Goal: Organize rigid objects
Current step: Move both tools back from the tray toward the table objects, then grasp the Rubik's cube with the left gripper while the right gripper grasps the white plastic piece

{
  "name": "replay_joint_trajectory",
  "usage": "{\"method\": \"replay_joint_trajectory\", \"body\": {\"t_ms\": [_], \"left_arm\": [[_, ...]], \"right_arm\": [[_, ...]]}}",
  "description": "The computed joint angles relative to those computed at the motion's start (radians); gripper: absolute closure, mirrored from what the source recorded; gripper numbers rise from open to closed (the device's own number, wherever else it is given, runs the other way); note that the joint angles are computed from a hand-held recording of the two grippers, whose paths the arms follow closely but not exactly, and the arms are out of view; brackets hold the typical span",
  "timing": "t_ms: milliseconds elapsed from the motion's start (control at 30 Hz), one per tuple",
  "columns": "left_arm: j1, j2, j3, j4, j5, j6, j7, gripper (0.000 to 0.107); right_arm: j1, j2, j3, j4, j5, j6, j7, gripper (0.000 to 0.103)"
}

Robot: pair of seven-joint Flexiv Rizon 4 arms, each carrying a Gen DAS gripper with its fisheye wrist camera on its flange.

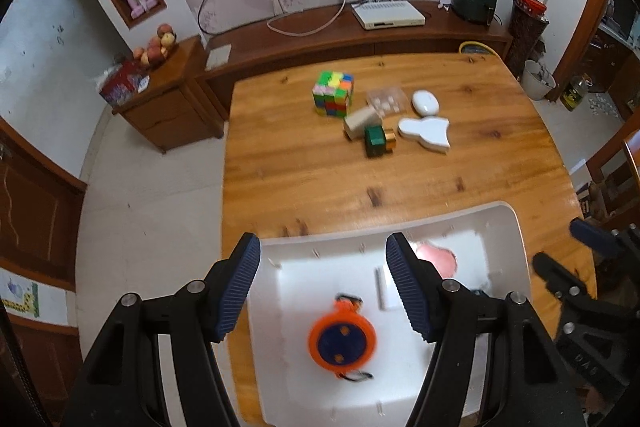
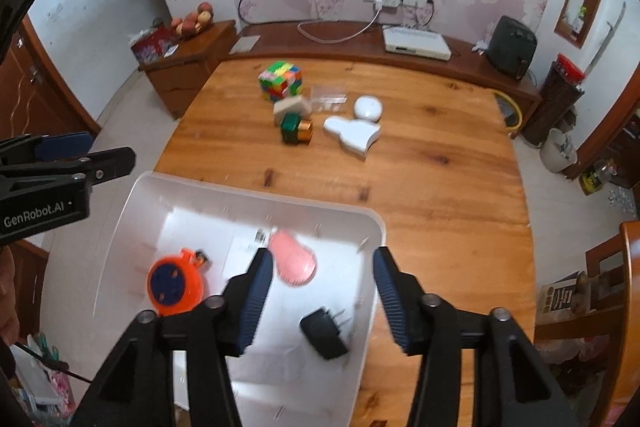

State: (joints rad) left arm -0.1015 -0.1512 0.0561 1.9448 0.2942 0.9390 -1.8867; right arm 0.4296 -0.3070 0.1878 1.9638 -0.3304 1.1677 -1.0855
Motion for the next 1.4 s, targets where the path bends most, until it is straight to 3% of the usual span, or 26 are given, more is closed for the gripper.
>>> {"method": "replay_joint_trajectory", "body": {"t_ms": [333,433,867,933,1000,1400], "left_arm": [[0.043,-0.115,0.009,-0.165,-0.071,-0.024,0.133,0.038],[0.053,-0.168,0.013,-0.23,-0.1,-0.04,0.178,0.037],[0.086,-0.476,0.003,-0.557,-0.245,-0.155,0.363,0.036],[0.083,-0.528,0.004,-0.61,-0.259,-0.176,0.382,0.017],[0.08,-0.58,0.009,-0.665,-0.268,-0.203,0.393,0.011],[0.069,-0.782,0.024,-0.897,-0.285,-0.311,0.414,0.011]], "right_arm": [[0.006,-0.08,-0.05,-0.128,-0.074,-0.032,0.004,0.048],[-0.002,-0.125,-0.051,-0.181,-0.075,-0.019,-0.043,0.042],[-0.066,-0.396,0.03,-0.522,0.087,-0.102,-0.464,0.037],[-0.059,-0.441,0.016,-0.567,0.09,-0.116,-0.505,0.037],[-0.061,-0.479,0.017,-0.609,0.105,-0.139,-0.546,0.037],[-0.062,-0.658,0.036,-0.816,0.172,-0.237,-0.809,0.037]]}}
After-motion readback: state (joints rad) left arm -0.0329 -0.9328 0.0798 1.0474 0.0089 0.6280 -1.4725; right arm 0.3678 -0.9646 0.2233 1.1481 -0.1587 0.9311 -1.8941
